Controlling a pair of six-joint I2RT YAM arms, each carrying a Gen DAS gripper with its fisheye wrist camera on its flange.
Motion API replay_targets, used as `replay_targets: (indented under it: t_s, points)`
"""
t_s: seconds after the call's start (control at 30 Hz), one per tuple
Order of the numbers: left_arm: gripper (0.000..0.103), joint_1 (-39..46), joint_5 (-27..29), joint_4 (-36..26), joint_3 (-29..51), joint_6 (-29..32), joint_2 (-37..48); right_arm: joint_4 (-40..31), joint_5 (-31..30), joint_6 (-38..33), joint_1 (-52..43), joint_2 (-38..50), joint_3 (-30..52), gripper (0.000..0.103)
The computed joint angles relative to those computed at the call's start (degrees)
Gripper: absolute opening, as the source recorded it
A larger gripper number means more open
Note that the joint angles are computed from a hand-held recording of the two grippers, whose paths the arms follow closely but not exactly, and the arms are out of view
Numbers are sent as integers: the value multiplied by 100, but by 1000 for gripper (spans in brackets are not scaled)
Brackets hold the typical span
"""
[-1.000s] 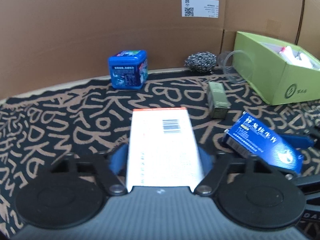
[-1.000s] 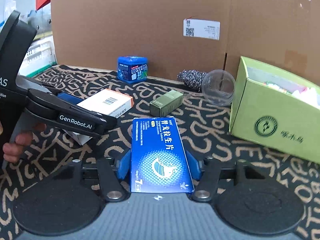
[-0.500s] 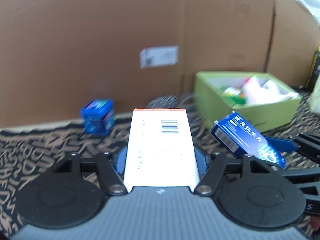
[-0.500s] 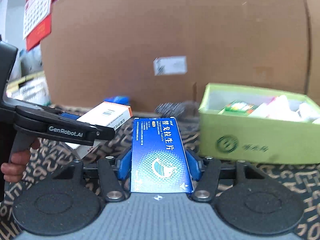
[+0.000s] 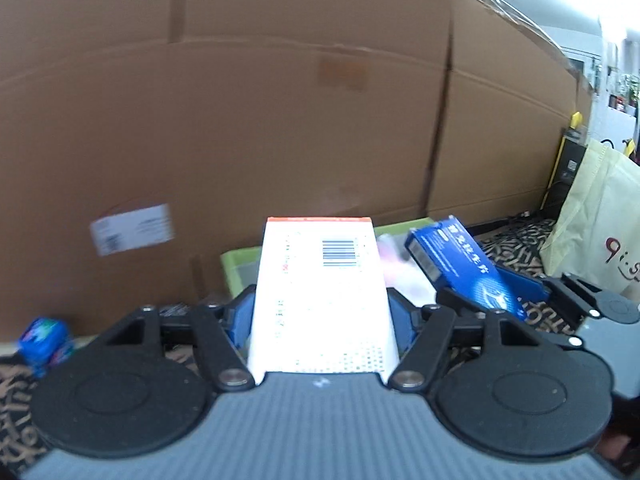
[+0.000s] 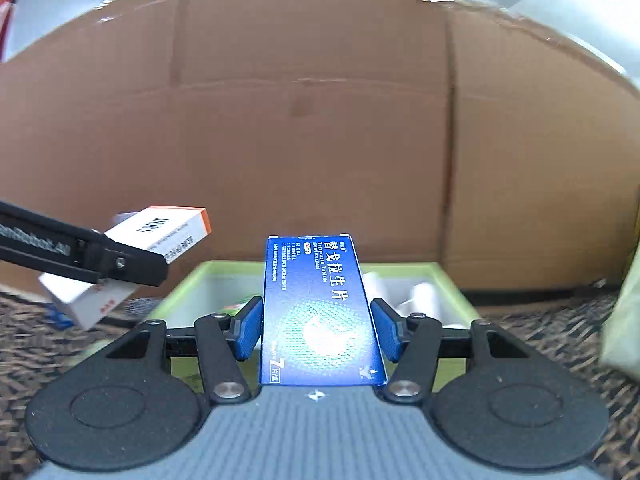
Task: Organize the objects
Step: 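Carry both boxes into the shoebox and open both tools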
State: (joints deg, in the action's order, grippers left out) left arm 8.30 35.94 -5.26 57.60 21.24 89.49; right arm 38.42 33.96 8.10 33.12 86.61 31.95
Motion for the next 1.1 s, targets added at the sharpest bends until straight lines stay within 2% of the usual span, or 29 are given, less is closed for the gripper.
replay_targets:
  t_s: [0.17, 0.33, 0.4, 0.43, 0.47, 0.53, 0.57, 0.6, 0.67, 0.77, 0.83, 0.9, 0.97, 1.1]
  points:
    - [66, -833, -616, 296, 422, -620, 494, 270, -522, -286, -860, 394, 295, 62]
    - [66, -1350, -1131, 480, 880, -870, 1099, 480, -856, -501, -1372, 958, 777, 62]
    - [72, -1457, -1169, 400, 1175, -724, 1504, 340, -1118, -466, -1560, 1192, 1000, 63]
    - [83, -1491, -1287, 449, 1200, -694, 1631, 206, -1282, -447, -1645, 1331, 1134, 63]
    - [90, -1500, -1434, 636, 1108, -718, 1691, 43, -1416, -430, -1709, 1454, 1251, 64]
    - [93, -1391, -1381, 1083, 845, -725, 1772, 60, -1291, -458, -1684, 1571, 1220, 69]
    - [93, -1343, -1362, 1130, 803, -700, 1817, 346, -1175, -515, -1643, 1615, 1064, 76]
    - [93, -1309, -1365, 1144, 787, -707, 1856, 671, -1050, -567, -1596, 1661, 900, 78]
    - [93, -1311, -1380, 1080, 873, -756, 1941, 998, -766, -573, -1453, 1685, 686, 81]
    - [97, -1168, -1230, 1084, 842, -772, 1886, 909, -725, -547, -1415, 1610, 646, 82]
    - [103, -1070, -1168, 1260, 657, -841, 1686, 685, -562, -487, -1322, 1471, 678, 82]
    - [103, -904, -1017, 1558, 408, -903, 1424, 756, -535, -500, -1291, 1253, 610, 83]
    - [103, -685, -875, 1766, 93, -914, 1097, 1019, -498, -502, -1200, 946, 353, 88]
    - [103, -14, -376, 2035, -477, -961, 555, 1586, -98, -448, -650, 514, -105, 93]
